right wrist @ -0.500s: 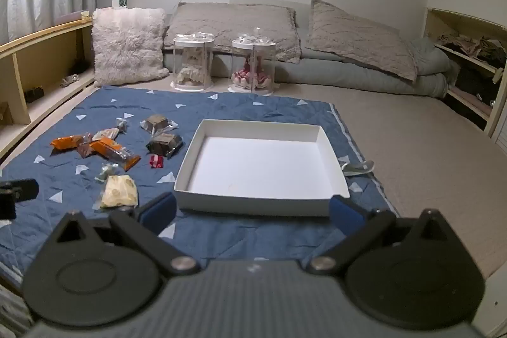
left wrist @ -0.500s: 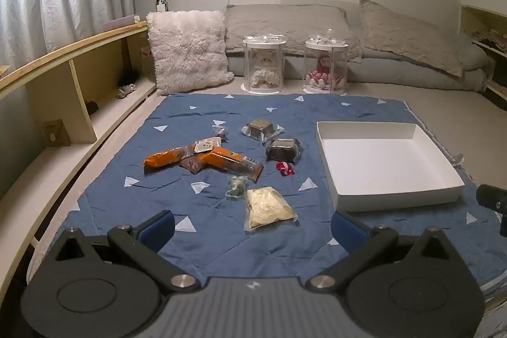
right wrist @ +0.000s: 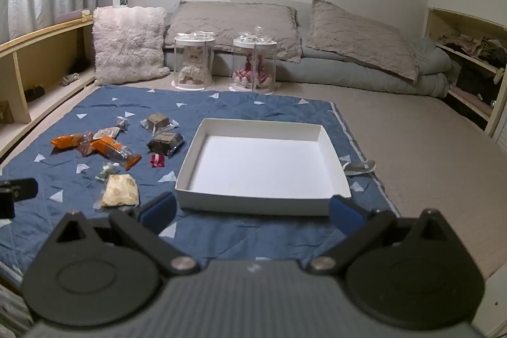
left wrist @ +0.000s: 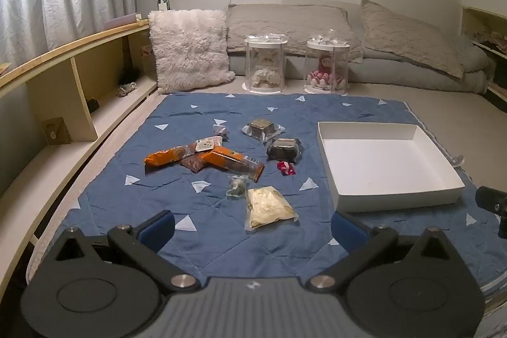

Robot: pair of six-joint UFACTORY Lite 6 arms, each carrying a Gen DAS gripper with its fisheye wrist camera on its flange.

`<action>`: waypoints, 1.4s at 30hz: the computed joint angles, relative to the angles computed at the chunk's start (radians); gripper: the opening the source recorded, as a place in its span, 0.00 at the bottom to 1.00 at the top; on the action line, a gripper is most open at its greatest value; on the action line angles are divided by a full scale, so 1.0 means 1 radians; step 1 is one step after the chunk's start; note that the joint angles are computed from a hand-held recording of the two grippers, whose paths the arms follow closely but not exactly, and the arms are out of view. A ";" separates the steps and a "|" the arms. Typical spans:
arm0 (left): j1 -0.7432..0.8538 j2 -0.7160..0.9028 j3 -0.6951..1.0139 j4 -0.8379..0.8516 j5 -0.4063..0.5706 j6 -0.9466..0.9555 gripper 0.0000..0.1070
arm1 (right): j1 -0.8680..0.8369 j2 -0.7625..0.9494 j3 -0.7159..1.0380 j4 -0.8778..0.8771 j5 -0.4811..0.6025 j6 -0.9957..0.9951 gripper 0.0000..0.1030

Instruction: Organize snacks

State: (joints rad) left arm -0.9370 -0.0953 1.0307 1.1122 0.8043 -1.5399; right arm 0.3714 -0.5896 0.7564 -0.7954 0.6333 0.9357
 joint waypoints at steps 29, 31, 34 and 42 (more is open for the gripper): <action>0.001 -0.001 0.000 -0.002 -0.004 0.000 0.96 | -0.004 -0.008 -0.001 0.013 0.004 -0.018 1.00; 0.001 -0.001 0.001 -0.003 -0.004 0.001 0.96 | -0.004 -0.010 -0.002 0.014 0.004 -0.019 1.00; 0.001 -0.002 0.000 -0.003 -0.004 0.002 0.96 | -0.004 -0.009 -0.002 0.013 0.004 -0.018 1.00; 0.001 -0.001 0.000 -0.003 -0.004 0.000 0.96 | -0.003 -0.007 0.000 0.014 0.005 -0.018 1.00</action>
State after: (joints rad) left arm -0.9356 -0.0963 1.0309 1.1096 0.8001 -1.5395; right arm 0.3687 -0.5963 0.7567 -0.7816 0.6384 0.9174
